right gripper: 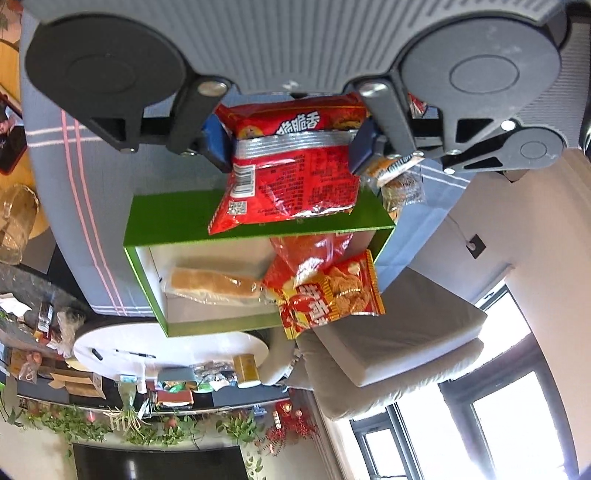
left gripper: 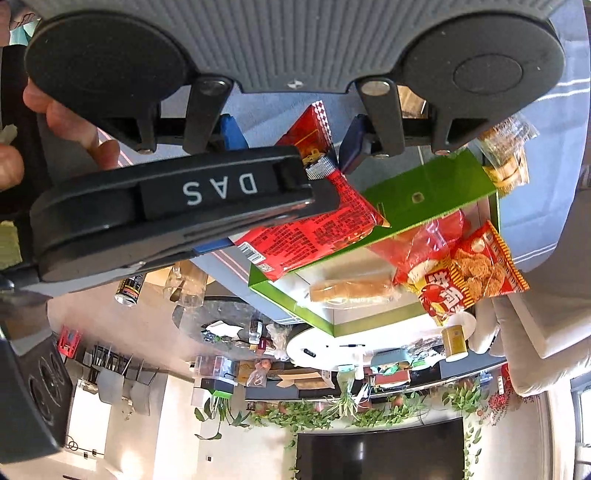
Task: Organize snacks
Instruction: 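Lift the red biscuit packet over the box rim and lower it inside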
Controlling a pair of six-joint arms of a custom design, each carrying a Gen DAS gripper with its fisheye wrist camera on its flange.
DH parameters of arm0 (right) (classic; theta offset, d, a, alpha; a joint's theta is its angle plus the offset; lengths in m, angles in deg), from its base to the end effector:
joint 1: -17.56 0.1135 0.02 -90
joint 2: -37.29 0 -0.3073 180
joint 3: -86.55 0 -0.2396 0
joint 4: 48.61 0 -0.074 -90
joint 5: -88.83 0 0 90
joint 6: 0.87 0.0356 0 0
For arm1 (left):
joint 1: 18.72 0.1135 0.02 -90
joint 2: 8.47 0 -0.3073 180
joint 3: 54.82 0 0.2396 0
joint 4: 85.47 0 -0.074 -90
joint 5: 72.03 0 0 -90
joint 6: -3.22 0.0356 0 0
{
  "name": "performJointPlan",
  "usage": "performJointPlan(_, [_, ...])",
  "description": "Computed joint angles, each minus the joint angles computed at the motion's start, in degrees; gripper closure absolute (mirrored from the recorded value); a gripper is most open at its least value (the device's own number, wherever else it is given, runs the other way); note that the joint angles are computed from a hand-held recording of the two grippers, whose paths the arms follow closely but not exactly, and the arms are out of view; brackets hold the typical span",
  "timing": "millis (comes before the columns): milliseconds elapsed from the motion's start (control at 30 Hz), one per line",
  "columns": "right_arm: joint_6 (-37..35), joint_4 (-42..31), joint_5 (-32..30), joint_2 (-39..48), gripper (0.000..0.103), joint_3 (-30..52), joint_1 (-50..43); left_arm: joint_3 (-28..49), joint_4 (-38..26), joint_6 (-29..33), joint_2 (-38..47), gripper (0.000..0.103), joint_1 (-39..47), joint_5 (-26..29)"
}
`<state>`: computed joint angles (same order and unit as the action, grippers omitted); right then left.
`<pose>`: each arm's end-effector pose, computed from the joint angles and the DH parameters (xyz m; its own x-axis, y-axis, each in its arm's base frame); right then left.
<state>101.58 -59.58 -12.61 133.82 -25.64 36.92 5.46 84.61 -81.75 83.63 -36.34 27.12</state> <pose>0.3268 0.1223 0.2341 -0.6894 -0.0183 -0.7241 -0.3280 0.8992 0.2896 0.2997 -0.1011 0.2216 -0.5960 0.2801 -0.7526 0.4660 0.8839 -0.0400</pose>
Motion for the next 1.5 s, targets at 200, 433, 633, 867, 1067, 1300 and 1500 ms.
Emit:
performJointPlan(200, [0.2,1.9,-1.9,1.3,0.013,0.3,-1.7,3.3,-0.5,0.6,2.8,0.053,-1.0,-1.2])
performJointPlan(433, [-0.5,1.0,-3.2,3.1,0.013,4.2,-3.9,10.1,-2.5,1.5,6.5,0.053,-0.8,-0.8])
performJointPlan(633, [-1.1,0.3,-4.4,5.8,0.013,8.9,-5.7,17.4,-4.8,2.3,10.7,0.052,-0.3,-0.9])
performJointPlan(867, [0.6,0.0,-7.5,11.9,0.013,17.3,-7.8,28.1,-7.8,4.6,17.1,0.049,0.0,-2.6])
performJointPlan(1067, [1.6,-2.7,-9.8,17.6,0.013,25.7,-9.8,38.6,-12.1,6.2,24.0,0.049,1.1,-1.6])
performJointPlan(1300, [3.4,-6.4,-11.2,23.5,0.013,33.8,-10.7,48.0,-16.2,8.0,30.7,0.049,1.9,-1.6])
performJointPlan(1500, [4.4,-7.2,-8.7,26.2,0.013,36.9,-10.6,52.7,-17.6,8.5,35.1,0.035,2.6,-3.7])
